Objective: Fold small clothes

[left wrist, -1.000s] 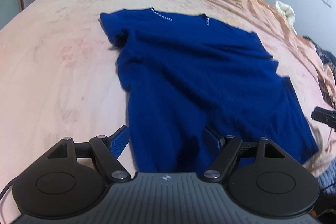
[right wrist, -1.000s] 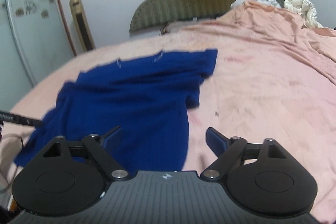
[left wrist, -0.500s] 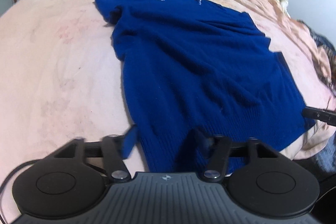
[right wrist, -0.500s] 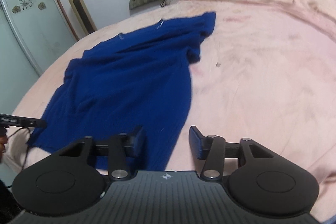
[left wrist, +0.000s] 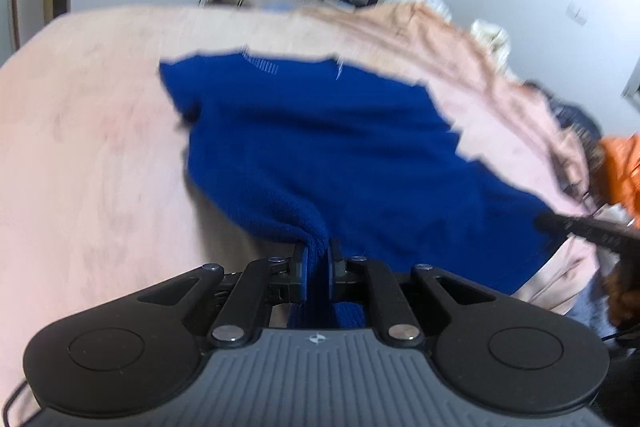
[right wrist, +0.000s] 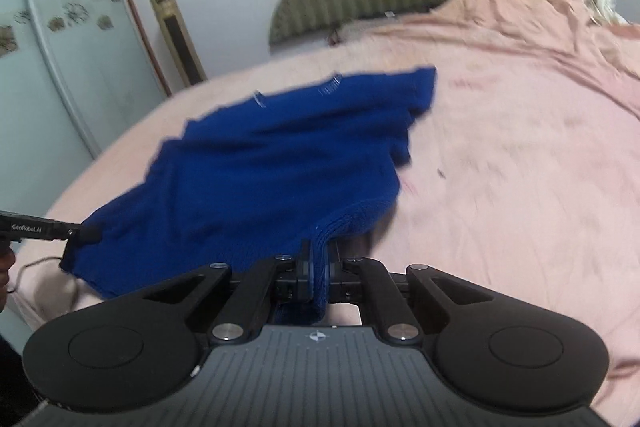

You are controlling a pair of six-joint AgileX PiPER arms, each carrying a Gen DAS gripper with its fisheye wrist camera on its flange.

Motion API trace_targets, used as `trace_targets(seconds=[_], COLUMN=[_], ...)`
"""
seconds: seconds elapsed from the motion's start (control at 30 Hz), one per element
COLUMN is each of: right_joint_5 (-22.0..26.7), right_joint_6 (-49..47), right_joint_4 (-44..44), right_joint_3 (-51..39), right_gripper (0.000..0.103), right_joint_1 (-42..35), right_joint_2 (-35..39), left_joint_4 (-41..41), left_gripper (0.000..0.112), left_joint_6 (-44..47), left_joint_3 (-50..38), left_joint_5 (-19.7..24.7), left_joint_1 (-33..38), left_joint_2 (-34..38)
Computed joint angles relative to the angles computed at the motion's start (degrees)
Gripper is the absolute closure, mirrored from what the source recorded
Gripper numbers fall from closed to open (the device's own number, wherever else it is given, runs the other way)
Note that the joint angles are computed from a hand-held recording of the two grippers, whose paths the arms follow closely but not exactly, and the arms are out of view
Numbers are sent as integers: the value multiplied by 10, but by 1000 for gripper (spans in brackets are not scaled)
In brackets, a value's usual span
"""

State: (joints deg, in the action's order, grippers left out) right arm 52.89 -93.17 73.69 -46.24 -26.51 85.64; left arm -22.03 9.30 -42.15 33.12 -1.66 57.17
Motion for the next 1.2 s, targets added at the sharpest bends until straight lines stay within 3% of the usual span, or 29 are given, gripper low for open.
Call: trace_targets(seconds=[0.23,0.37,0.63,0.83,0.97,1.1,1.2], right_joint_5=[103,129,79,19,-32,-73,-96], right_joint_6=[49,76,108,124,157,237,335], right_joint_4=[-21,-7,64,112,123,92,29], right_joint_3=[-42,-74,-155,-232,-313,-438,-556], right_gripper=[96,96,96,96,96,96,96], right_joint_1=[-39,-44,17,75,113,147,172], right_joint_2=[-19,-12,21,72,133,229,313], left_joint_4=[-186,-233,-279,-261,-201,-113,-39], left_gripper=[104,104,104,103,103,103,103], left_joint_6=[174,210,242,225,175,88,16], left_joint_3=[-14,-34,-117,-224,-310,-419,-518], left_joint_5=[72,69,39,18,-12,-13,10], left_joint_1=[124,147,155,130,104,89,81], left_joint_2=[-41,-18,49,144,230,343,437])
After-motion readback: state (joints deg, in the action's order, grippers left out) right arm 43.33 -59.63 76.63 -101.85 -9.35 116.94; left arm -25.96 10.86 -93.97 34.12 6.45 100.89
